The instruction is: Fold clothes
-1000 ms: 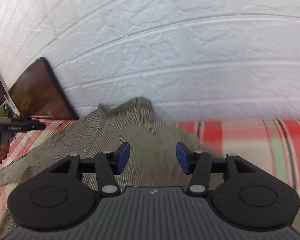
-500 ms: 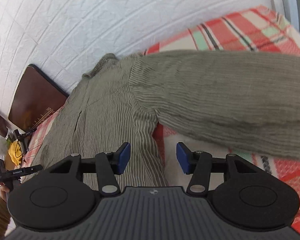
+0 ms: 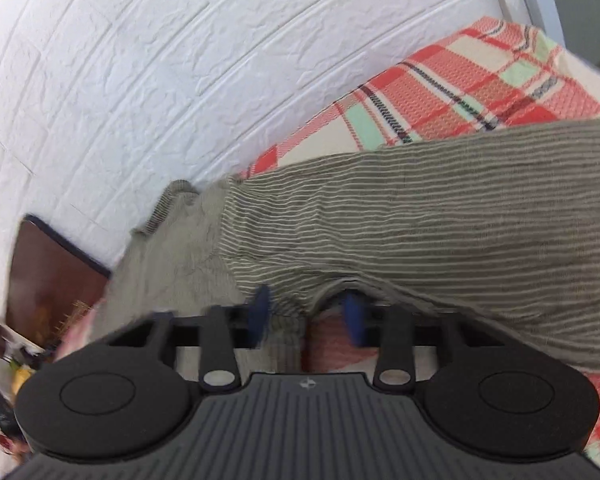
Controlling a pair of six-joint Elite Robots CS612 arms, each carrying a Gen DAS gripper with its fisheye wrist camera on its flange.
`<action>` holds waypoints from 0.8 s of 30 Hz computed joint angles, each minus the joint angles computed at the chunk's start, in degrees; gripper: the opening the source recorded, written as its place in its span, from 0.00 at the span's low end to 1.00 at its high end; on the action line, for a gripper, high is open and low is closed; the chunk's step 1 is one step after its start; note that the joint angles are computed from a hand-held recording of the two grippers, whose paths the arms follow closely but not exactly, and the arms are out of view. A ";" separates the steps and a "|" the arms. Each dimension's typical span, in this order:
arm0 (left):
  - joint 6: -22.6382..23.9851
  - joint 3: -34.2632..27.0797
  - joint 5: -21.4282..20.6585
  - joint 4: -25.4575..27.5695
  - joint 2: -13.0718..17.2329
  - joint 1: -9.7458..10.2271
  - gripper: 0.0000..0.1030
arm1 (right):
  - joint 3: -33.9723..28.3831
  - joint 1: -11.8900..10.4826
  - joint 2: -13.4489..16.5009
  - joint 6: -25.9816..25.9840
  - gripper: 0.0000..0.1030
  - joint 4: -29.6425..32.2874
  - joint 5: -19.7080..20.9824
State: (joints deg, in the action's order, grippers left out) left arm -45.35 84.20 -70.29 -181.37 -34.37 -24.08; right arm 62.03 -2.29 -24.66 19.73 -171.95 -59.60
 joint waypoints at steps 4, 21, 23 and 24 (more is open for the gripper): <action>-1.79 0.86 -1.39 -2.64 0.21 0.76 0.16 | -0.44 -0.35 0.43 0.33 0.02 -0.17 -1.30; 3.09 17.25 -9.21 -9.75 -8.31 -3.20 0.78 | 21.51 -1.78 -11.56 -16.65 0.56 -8.43 2.77; 3.20 20.05 -10.29 -11.39 -9.21 -4.38 0.78 | 25.49 -2.38 -13.32 -18.63 0.56 -8.03 3.96; 2.93 21.20 -10.38 -12.23 -9.44 -4.93 0.78 | 27.11 -2.70 -13.92 -19.13 0.56 -8.02 4.55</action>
State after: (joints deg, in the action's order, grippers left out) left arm -42.42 105.40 -80.68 -193.61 -43.81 -29.01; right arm 89.13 -4.99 -38.58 0.60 -179.96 -55.05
